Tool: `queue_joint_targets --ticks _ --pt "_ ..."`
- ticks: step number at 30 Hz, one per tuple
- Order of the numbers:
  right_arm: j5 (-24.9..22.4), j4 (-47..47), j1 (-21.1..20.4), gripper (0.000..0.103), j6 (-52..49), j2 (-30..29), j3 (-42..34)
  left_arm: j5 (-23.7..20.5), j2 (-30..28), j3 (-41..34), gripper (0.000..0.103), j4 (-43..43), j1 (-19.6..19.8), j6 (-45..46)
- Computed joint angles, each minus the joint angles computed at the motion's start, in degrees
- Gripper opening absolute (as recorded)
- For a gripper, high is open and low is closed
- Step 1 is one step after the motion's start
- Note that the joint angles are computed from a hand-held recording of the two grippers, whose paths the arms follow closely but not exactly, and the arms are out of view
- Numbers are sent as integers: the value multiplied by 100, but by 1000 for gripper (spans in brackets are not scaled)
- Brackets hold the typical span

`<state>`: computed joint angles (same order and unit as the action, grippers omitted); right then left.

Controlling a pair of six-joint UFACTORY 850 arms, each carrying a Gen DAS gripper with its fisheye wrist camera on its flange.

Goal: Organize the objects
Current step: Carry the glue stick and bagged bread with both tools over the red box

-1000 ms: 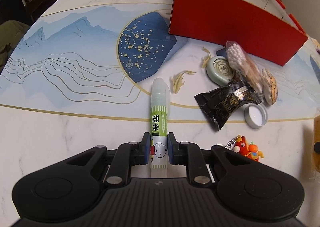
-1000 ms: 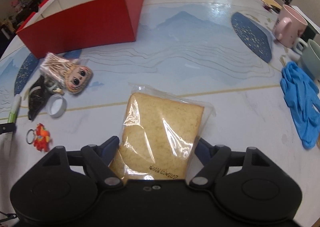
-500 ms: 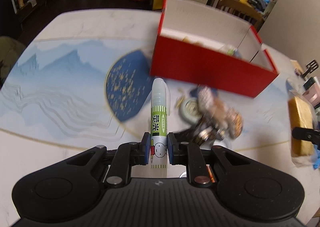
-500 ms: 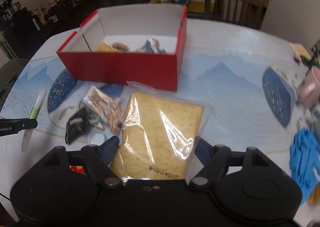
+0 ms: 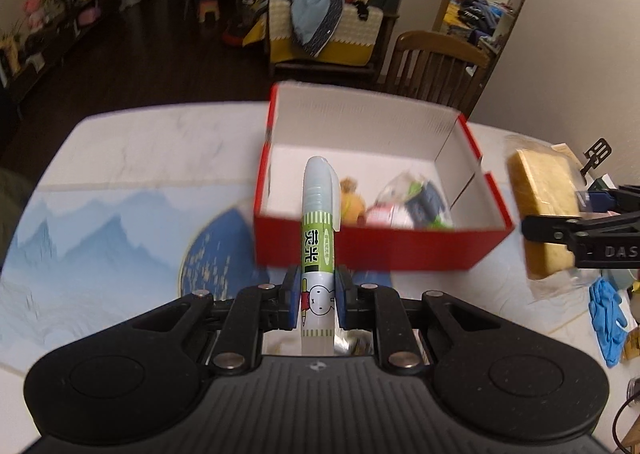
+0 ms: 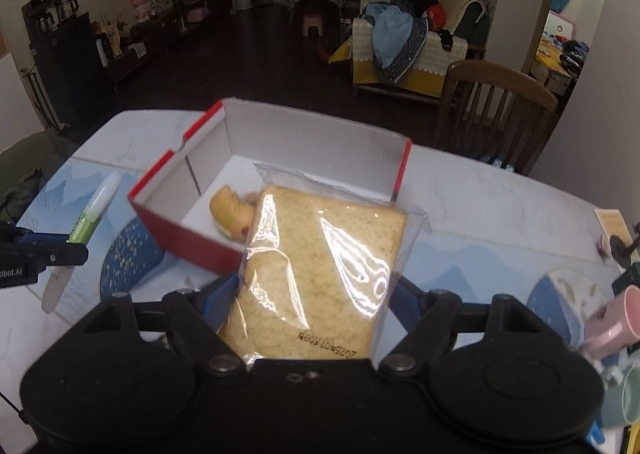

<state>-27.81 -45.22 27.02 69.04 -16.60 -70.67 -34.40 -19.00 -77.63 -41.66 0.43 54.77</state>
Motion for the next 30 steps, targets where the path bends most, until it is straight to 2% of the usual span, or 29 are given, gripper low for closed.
queue_joint_targets --ticks 16,22,30 --pt "-75 231 -436 79 -930 -1180 -1376 94 -1357 -1787 16 727 -608 -642" --pt "50 511 -578 79 -1241 -1544 -1685 13 -1893 -2311 16 1227 -777 -1124" --pt "-37 930 -643 79 -1744 -2036 -2059 -84 -2447 -2870 16 1813 -957 -1568"
